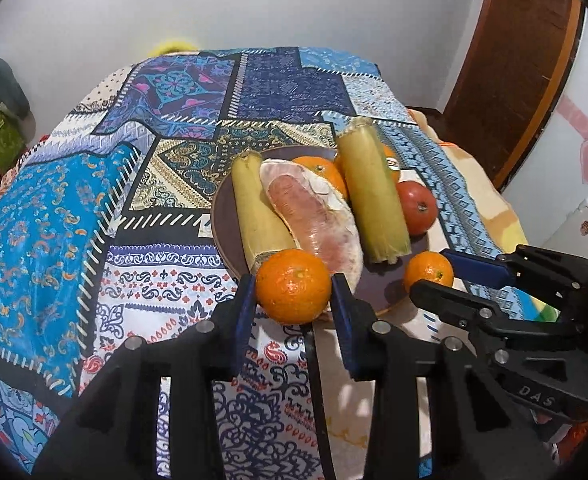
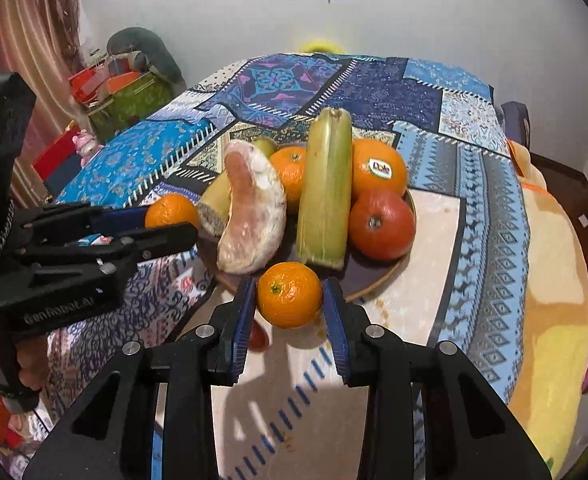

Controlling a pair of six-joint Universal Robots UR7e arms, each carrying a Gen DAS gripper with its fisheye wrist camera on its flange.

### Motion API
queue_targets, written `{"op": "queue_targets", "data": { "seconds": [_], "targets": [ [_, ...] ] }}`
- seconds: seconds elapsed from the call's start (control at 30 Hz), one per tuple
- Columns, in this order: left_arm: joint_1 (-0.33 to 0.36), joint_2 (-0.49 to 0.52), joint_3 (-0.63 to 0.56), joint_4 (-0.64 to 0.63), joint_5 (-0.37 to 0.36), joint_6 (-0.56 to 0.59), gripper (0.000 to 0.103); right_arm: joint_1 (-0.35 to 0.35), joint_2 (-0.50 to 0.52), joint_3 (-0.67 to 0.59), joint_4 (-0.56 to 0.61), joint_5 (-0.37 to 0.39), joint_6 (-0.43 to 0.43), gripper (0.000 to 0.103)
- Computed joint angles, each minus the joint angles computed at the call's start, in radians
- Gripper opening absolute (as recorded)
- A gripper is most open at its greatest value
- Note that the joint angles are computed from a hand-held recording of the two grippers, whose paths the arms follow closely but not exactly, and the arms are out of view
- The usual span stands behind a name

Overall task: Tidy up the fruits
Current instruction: 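Place both small oranges on the plate rim and open both tools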

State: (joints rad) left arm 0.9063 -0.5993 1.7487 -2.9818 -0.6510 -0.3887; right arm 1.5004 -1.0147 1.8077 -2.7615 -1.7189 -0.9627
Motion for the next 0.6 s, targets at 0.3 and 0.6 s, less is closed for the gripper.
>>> {"op": "queue_targets", "data": {
  "seconds": [0.3,0.6],
  "targets": [
    [0.026,0.031,-0.03,-0.009,-0.013,0.017,0.037,0.007,0.035,-0.018,0.017,-0.001,0.0,0.032],
    [0.027,0.041,-0.034,-0.02,-0.003,0.033,0.039,0.001,0.053,-0.034,0.012,-0.017,0.0,0.032]
  ]
}}
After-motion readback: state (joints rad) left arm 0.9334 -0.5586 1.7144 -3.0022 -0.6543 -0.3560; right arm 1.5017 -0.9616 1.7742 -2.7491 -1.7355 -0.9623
